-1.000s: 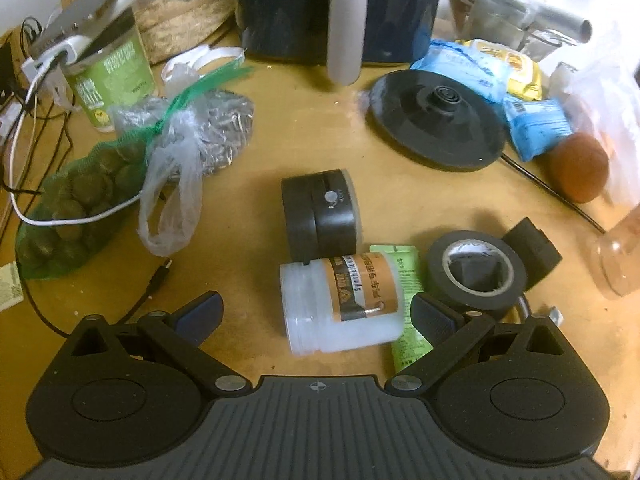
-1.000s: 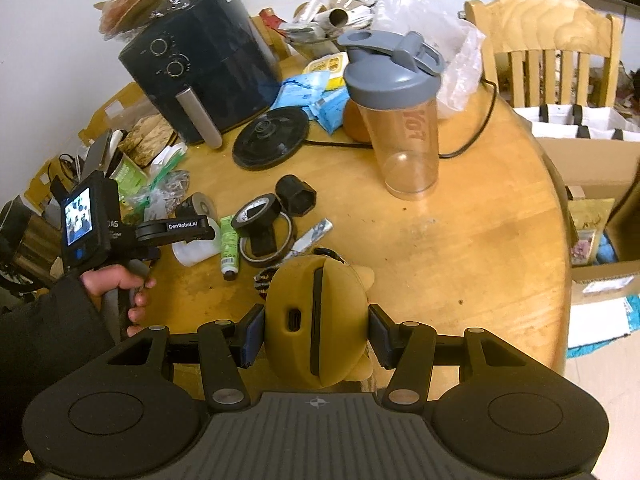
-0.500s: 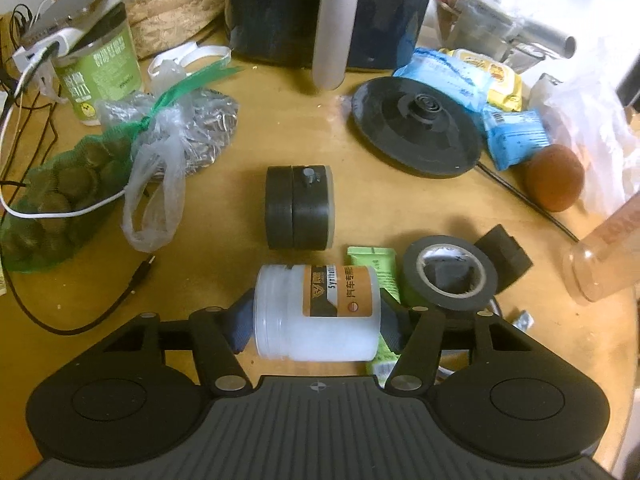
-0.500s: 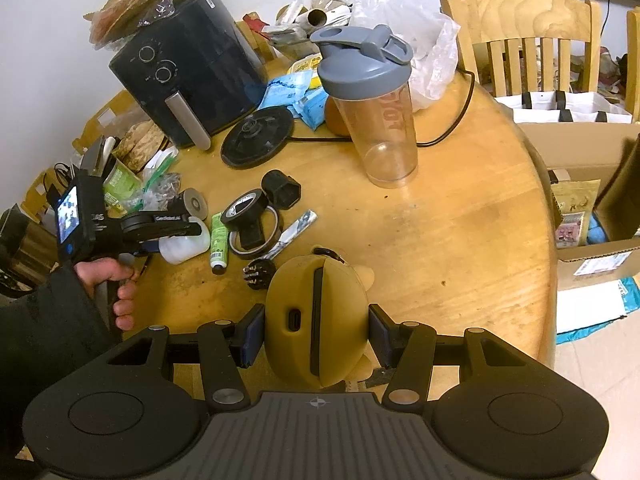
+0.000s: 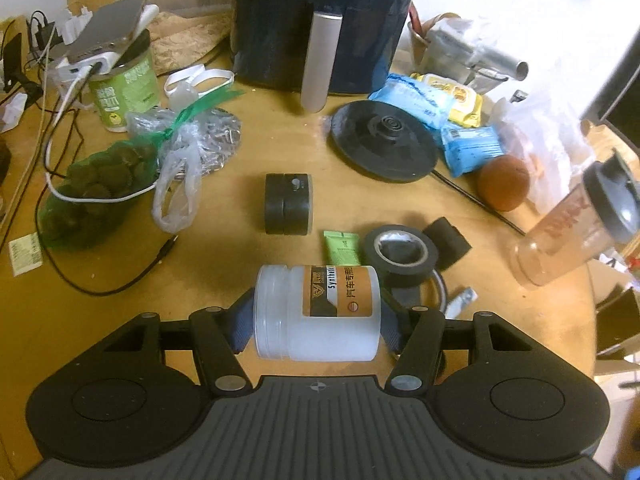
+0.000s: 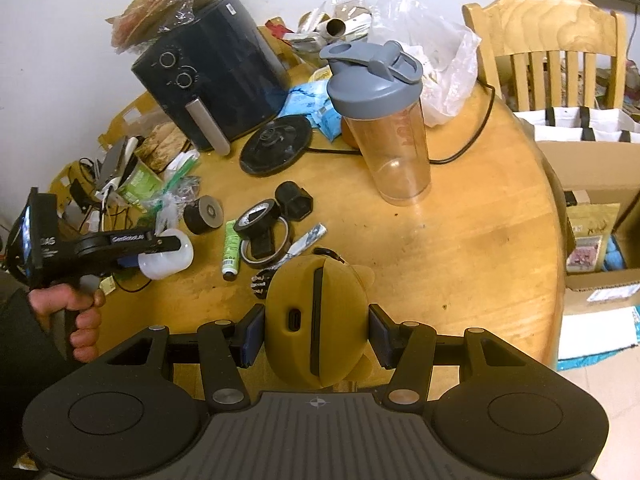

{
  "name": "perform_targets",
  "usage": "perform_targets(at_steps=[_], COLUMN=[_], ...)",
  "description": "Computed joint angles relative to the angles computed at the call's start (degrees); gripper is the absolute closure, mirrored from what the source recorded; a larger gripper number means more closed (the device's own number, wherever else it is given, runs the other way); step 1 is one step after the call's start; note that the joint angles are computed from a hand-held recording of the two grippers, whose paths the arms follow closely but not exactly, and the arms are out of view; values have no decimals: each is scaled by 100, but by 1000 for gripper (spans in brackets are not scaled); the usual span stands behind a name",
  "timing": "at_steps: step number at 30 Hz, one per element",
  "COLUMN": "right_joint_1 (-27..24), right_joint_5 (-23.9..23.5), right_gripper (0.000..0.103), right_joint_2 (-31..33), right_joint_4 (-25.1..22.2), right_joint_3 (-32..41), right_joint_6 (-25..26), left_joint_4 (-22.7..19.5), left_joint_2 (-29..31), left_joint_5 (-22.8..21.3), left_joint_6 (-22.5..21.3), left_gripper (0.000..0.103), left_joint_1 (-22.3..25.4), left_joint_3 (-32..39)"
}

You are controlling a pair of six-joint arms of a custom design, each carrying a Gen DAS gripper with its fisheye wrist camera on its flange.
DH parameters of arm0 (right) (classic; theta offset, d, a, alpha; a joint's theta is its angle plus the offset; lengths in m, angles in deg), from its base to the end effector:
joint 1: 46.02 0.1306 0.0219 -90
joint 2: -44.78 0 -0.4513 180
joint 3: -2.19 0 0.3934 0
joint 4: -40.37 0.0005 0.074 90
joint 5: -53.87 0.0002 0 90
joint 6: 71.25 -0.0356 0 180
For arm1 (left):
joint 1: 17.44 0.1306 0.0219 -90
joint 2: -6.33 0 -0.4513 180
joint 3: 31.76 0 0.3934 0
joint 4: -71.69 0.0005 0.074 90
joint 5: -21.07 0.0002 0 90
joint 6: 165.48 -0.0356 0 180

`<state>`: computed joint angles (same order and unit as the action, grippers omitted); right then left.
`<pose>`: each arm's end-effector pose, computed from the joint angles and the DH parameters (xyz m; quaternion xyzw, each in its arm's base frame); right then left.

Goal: Organize objects
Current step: 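Carry the jar with the left gripper while the right gripper carries the figure to the box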

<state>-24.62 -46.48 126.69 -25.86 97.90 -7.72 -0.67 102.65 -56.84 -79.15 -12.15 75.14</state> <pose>0.3766 0.1539 0.5847 0.0127 0.9432 0.2082 0.2585 0.5081 0.0391 0.5554 0.0120 0.9647 -0.0829 0.2497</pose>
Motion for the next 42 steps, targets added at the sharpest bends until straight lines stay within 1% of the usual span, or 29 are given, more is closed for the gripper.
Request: perform_targets(at_steps=[7, 12, 16, 21, 27, 33, 37, 42], right_joint_1=[-192, -296, -374, -383, -293, -101, 73, 315], right_joint_5=[-436, -715, -939, -1213, -1425, -1490, -1449, -1258], right_gripper=[47, 47, 47, 47, 47, 47, 47, 47], right_joint_2=[10, -4, 25, 61, 107, 206, 345, 583], right_joint_4=[98, 121, 79, 67, 9, -89, -168, -401], right_joint_3=[-52, -113, -149, -186, -233, -216, -150, -1], right_joint_6=[339, 599, 803, 992, 1174, 1302, 1345, 1419], left_joint_4=[-151, -97, -160, -279, -502, -742, -889, -966], left_joint_2=[-389, -717, -889, -1092, -1293, -1378, -1362, -1339], left_joint_5=[76, 148, 124, 90, 109, 154, 124, 24], left_joint_6=[171, 344, 500, 512, 357, 106, -104, -325], left_gripper=[44, 44, 44, 44, 44, 44, 44, 44], left_joint_1=[8, 21, -3, -54, -49, -49, -93, -144], left_joint_3=[-107, -309, -428, -580, -808, -981, -1077, -1224])
